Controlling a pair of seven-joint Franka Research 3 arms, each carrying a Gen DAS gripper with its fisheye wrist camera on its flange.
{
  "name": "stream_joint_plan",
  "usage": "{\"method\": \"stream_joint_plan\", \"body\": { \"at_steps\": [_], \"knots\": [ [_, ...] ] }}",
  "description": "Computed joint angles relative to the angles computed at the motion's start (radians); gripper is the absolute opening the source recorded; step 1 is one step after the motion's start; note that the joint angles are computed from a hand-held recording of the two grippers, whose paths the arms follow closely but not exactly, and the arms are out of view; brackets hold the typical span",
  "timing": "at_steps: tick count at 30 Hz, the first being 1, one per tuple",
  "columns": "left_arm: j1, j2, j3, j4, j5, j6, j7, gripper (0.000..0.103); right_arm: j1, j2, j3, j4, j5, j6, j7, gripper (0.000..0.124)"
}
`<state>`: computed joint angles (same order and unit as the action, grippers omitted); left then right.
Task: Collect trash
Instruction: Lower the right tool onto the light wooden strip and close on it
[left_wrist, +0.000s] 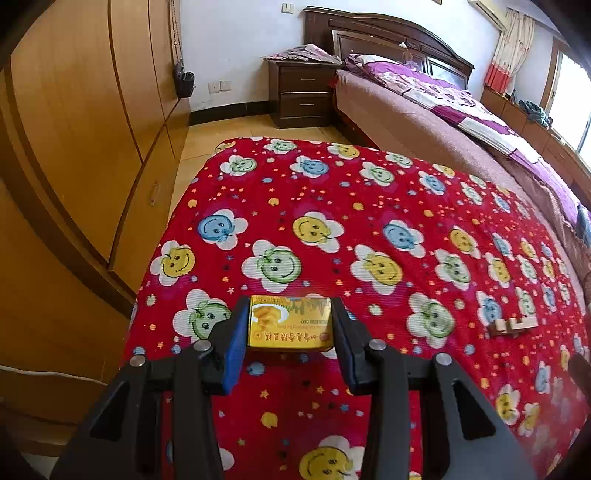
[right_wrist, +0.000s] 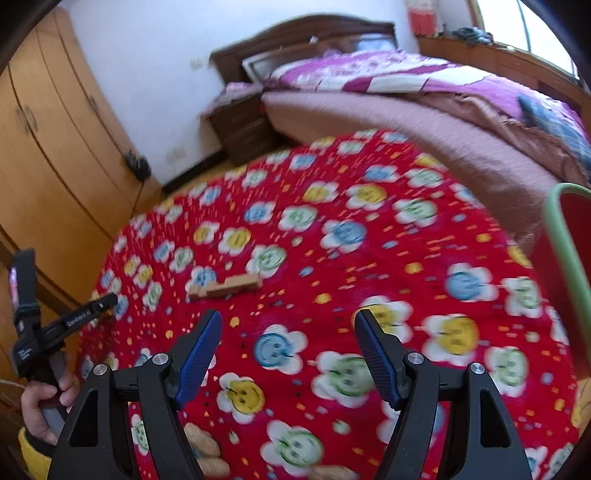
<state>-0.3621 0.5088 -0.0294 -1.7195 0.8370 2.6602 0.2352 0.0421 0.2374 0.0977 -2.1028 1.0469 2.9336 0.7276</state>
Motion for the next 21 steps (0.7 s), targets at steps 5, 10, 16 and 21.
{"method": "stream_joint_plan", "body": {
  "at_steps": [5,10,16,21],
  "knots": [
    [-0.012,0.013,0.024,0.000,0.035,0.034,-0.051,0.043,0.051,0.074,-0.015,0.066,-0.156,0.009,0.119,0.076],
    [-0.012,0.021,0.028,0.005,0.049,0.054,-0.082,0.043,0.101,0.129,-0.034,0.111,-0.354,0.047,0.263,0.079],
    [-0.020,0.028,0.032,0.013,0.065,0.069,-0.092,0.043,0.203,0.177,-0.138,0.143,-0.602,0.063,0.501,0.079],
    [-0.024,0.032,0.034,0.017,0.070,0.072,-0.099,0.043,0.277,0.202,-0.215,0.153,-0.752,0.084,0.641,0.080]
  ]
}}
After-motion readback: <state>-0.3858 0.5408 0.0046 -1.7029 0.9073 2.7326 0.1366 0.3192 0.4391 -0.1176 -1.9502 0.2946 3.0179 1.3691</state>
